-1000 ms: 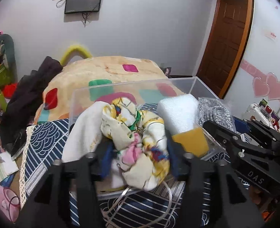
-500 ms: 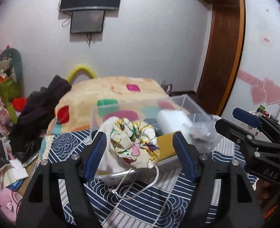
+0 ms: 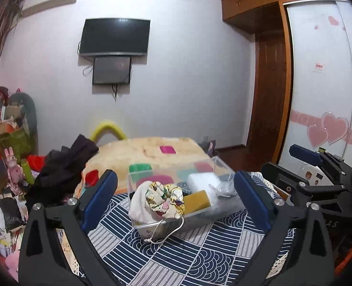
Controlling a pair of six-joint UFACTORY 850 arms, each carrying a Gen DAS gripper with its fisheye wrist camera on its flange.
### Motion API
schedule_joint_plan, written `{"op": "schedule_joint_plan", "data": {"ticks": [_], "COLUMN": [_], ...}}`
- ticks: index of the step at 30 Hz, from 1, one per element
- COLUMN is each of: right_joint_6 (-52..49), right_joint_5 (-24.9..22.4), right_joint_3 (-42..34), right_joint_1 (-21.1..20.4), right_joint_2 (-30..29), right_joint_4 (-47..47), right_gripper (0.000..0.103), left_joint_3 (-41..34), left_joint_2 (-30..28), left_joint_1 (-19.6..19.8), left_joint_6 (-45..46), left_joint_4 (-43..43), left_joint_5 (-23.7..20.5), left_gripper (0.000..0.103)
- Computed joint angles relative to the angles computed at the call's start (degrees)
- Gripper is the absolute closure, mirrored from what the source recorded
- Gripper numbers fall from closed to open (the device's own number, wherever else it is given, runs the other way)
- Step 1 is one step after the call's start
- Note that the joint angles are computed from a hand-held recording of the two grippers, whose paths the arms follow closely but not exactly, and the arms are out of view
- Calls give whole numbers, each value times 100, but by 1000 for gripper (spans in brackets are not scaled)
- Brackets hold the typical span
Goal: Organize soft objects
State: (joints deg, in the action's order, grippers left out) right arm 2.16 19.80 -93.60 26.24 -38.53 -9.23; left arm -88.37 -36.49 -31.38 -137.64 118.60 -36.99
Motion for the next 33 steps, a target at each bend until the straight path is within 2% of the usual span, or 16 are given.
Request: {"op": "schedule_joint_plan", "data": {"ticks": [4,10,16,33], "right_joint_6": [-115,-241,-266,-197], "right_joint_5": [344,554,662,701], "right_joint_3": [299,529,629,703], "right_joint_1": [-12,-6,4,-5], "right_joint_2": [170,312,350,385], "right_joint_4": [187,293,337,242], "right_gripper": [6,6,4,2], "left_joint_3": [170,230,200,248], "left_joint_2": [115,159,116,148], "left_joint_1": [-74,-125,-163,-137], "left_joint_6": [-159,-130,-3,-139], "left_joint_4": [82,30,-65,5], "left_joint_5": [-228,-362,-470,-396], "left_gripper": [1,0,0,0]}}
